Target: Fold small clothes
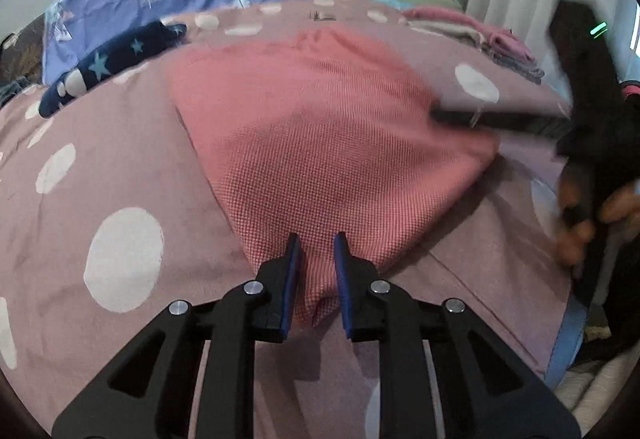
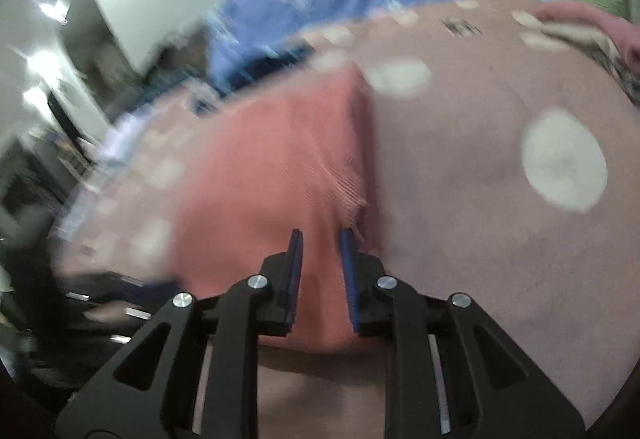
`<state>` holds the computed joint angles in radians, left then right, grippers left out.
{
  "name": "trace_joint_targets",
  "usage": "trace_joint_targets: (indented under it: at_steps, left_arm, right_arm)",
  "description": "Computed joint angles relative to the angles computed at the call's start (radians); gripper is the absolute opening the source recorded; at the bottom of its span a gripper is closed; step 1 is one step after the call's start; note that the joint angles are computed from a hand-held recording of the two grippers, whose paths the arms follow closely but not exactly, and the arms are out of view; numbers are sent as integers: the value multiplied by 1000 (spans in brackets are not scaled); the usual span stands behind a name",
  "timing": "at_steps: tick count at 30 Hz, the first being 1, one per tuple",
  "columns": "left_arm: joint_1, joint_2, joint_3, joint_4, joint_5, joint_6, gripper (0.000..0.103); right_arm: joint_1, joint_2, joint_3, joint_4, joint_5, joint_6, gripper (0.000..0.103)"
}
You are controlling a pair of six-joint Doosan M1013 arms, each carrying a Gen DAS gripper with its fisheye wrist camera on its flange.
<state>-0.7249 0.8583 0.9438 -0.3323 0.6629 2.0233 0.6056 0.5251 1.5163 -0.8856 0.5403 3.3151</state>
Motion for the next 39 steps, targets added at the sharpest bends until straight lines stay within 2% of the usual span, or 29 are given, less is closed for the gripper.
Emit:
trace_joint_targets:
  at_steps: [3,4,6,8,10,13,15,17,22,24,25,27,29,32,33,34,37,39]
  left_arm:
    - [1,-4,2,-2,2,7,20]
    - [2,-7,4,-7,4,11,20]
    - [2,-8,-1,-8,16,7,20]
    - [3,-3,-13,-8,32,4,20]
    - [4,0,-24,-1,55,3,20]
    - [2,4,-40,19,55,5,26]
    - [0,2,-43,28,47,0,37]
    - [-3,0,-45,59,34,-25,42]
    - [-8,14,-80,144,26,-102,42]
    - [-10,25,-100,174,21,-131,42]
    - [-12,37,-122,199,38,-155,44]
    - [-14,55,-151,246,61,-199,52]
    - [-15,81,-191,289,108,-246,53]
    - [-6,88,-204,254,123,-253,57]
    - [-4,87,-205,248,120,-250,57]
    - [-5,86,-204,256,112,-254,58]
    - [-3,90,-217,246,114,-254,58]
    - [-2,93,-226,234,117,-250,60]
  right_arm:
    - [-7,-17,31,-35,-40,94,2]
    - [-8,-17,29,-11,-31,73,0]
    - [-5,-16,19,18,-9,24,0]
    - [6,-14,-3,32,51,-44,2]
    - [13,-14,-21,-4,81,-59,9]
    - [3,-6,-58,-31,93,-101,11]
    - [-4,5,-86,-31,95,-135,13]
    - [-13,17,-106,-10,82,-179,13]
    - [-34,48,-148,96,64,-287,13]
    - [-43,69,-169,167,102,-340,9]
    - [-47,75,-171,180,119,-347,5]
    - [-52,74,-153,179,93,-329,5]
    - [-53,62,-136,162,66,-305,5]
    - [-56,35,-102,133,14,-259,19]
    - [-57,25,-89,118,2,-239,27]
    - [-57,21,-87,105,10,-224,31]
    - [-60,9,-77,67,33,-189,34]
    - [-72,0,-60,101,-7,-191,35]
